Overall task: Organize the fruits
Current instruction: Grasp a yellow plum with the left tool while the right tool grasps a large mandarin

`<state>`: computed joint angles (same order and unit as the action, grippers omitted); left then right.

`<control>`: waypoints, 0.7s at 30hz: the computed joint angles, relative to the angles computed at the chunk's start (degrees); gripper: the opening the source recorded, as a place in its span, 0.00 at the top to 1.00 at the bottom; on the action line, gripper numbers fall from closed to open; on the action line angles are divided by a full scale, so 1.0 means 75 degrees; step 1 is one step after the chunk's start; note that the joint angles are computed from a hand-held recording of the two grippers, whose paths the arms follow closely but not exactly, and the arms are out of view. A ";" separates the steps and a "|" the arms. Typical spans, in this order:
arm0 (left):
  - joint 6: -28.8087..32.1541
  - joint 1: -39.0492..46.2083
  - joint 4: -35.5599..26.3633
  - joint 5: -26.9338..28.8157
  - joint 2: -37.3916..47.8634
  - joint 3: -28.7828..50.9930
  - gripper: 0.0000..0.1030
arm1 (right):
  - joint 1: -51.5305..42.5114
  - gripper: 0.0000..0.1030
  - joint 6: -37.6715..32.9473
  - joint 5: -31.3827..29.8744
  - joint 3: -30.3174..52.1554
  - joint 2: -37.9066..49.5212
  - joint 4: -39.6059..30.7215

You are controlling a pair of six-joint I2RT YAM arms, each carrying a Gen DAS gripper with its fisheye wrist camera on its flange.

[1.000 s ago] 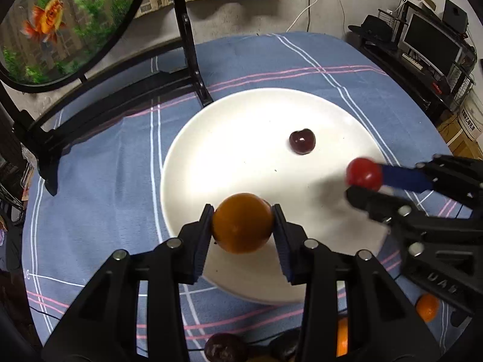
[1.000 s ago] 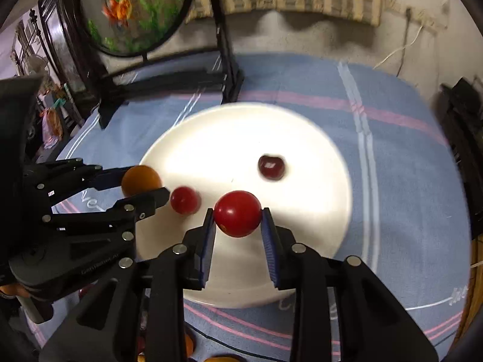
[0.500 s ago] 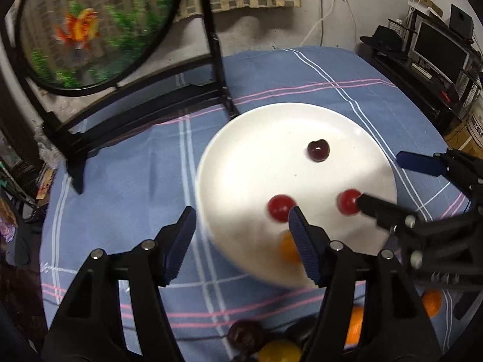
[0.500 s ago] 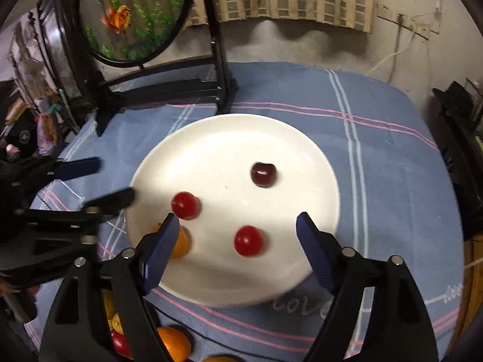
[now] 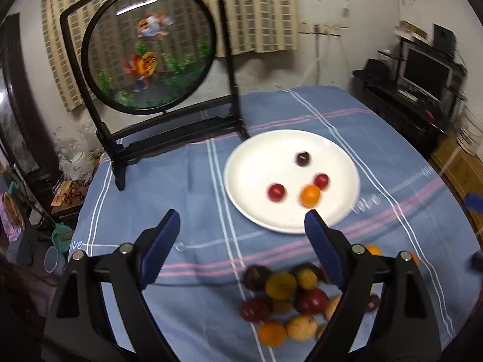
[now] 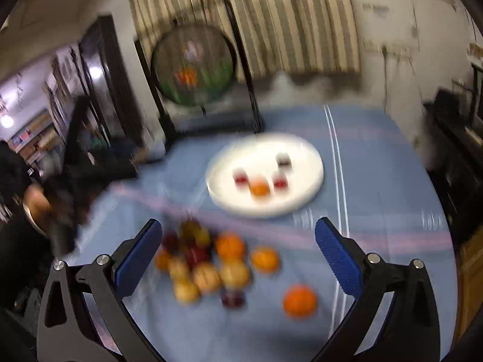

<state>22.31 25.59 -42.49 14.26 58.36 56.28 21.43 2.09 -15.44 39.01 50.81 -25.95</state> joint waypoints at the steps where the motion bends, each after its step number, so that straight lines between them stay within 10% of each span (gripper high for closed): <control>1: 0.0023 -0.0055 -0.0088 0.0004 -0.0188 -0.0131 0.16 | 0.0003 0.01 -0.0009 0.0344 -0.0268 -0.0077 -0.0202; 8: 0.0424 -0.0199 -0.1547 0.0144 -0.1777 -0.1624 0.16 | -0.0860 0.09 -0.0094 0.0576 -0.1416 -0.0345 -0.0916; 21: -0.0373 -0.0424 -0.2145 -0.0216 -0.2973 -0.3275 0.17 | -0.0244 0.25 -0.1182 0.1362 -0.1218 0.2330 0.0900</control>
